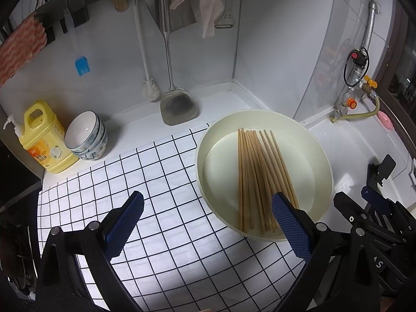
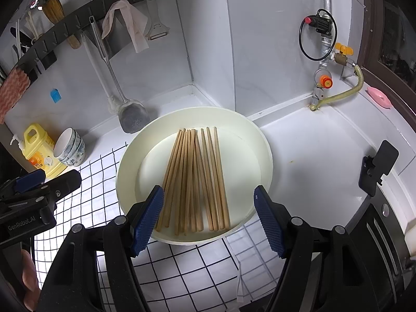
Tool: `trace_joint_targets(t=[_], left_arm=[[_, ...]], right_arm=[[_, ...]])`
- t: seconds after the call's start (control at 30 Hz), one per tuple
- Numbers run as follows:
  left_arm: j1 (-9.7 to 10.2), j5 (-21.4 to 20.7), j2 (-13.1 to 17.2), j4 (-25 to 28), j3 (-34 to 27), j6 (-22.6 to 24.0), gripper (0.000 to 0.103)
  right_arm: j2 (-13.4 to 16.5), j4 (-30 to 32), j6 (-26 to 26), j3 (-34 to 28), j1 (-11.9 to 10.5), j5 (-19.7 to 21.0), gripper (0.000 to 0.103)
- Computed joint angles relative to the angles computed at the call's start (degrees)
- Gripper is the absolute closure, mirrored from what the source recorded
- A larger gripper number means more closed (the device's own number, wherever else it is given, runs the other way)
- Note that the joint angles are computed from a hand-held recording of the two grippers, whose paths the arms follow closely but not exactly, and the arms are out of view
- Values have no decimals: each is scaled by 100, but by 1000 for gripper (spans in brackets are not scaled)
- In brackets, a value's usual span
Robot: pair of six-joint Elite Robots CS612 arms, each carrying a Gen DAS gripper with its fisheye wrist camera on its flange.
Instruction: Organize utensils
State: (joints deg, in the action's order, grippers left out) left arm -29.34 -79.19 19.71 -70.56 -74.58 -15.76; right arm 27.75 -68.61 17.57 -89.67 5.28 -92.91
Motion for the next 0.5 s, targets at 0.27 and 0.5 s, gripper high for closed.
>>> trace_joint_targets(t=[0.27,0.5], left_arm=[[-2,37,-1,-21,-3,28,6],[3,36,-2,-26,-8,29,6]], right_arm=[[-5,-1,-6,3,3,-6,34],[-3,-2,-13,3,1,2,34]])
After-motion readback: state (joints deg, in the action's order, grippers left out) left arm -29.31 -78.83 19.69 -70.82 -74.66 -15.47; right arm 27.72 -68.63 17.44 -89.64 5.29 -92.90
